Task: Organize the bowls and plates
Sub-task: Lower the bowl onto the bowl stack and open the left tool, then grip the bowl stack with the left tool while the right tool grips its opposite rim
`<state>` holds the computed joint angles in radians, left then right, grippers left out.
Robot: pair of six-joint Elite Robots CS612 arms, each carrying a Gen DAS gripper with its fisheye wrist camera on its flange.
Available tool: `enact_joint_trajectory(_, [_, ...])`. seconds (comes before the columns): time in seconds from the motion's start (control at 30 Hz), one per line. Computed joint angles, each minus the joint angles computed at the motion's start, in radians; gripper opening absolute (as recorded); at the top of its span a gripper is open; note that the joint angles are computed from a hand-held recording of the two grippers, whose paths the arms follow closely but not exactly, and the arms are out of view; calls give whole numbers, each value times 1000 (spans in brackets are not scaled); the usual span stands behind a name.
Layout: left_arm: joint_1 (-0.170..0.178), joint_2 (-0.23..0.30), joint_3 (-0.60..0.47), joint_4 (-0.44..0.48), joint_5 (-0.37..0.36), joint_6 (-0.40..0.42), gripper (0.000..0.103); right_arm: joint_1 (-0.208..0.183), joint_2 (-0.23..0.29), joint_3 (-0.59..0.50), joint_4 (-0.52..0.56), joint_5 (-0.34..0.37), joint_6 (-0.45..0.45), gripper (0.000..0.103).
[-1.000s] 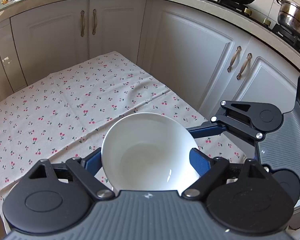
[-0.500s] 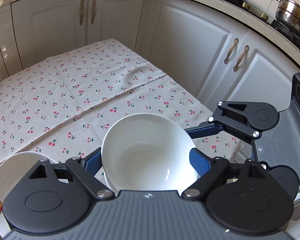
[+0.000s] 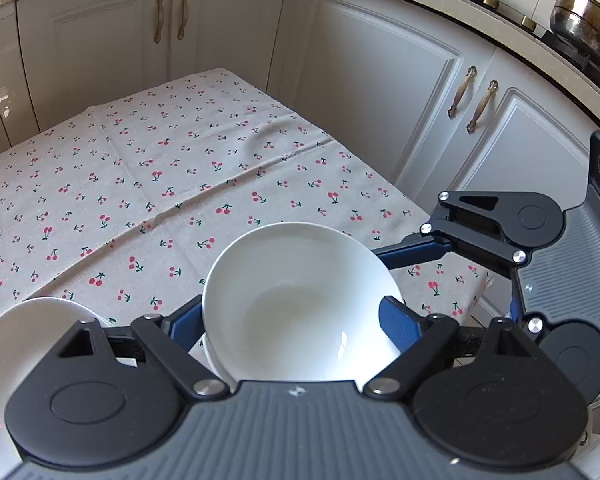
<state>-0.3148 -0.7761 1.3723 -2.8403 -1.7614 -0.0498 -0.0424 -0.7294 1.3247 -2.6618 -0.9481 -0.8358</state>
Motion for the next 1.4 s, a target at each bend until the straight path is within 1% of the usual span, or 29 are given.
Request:
enact_joint_trajectory(0.57, [5,7,-1,2,-15,-3,90,7,7,-12,20,-22,-26,91])
enact_joint_trajectory(0.67, [7,9,3,-14,-16,-3,91,8,8,-14,26,-27,-27,91])
enact_joint_trajectory(0.73, [8,7,10,-34,-21,1,91,7,8,-13,25,-23,-29,91])
enact_joint_trajectory(0.8, [9,4,25,-74,-22,6,92,3,7,-11,24,-12,-25,93])
enact_joint_trajectory(0.83, [8,1,35,-96,-19,13,93,1,7,-6,10,-4,-22,97])
enact_joint_trajectory(0.9, [8,-4,53,-132,-4,25,94,-4,4,5,-21,12,-17,101])
enact_joint_trajectory(1.1, [10,-23,116,-217,18,74,96,-14,-2,29,-49,30,-5,101])
enact_joint_trajectory(1.17, [12,-29,140,-249,22,78,98,-16,-2,38,-57,32,-8,102])
enact_joint_trajectory(1.27, [18,-38,167,-271,5,81,98,-17,-5,57,-82,20,-26,103])
enact_joint_trajectory(1.33, [18,-46,184,-286,4,108,98,-17,-8,68,-97,13,-34,103])
enact_joint_trajectory(1.4, [15,-54,196,-282,18,139,98,-17,-10,75,-106,5,-36,103])
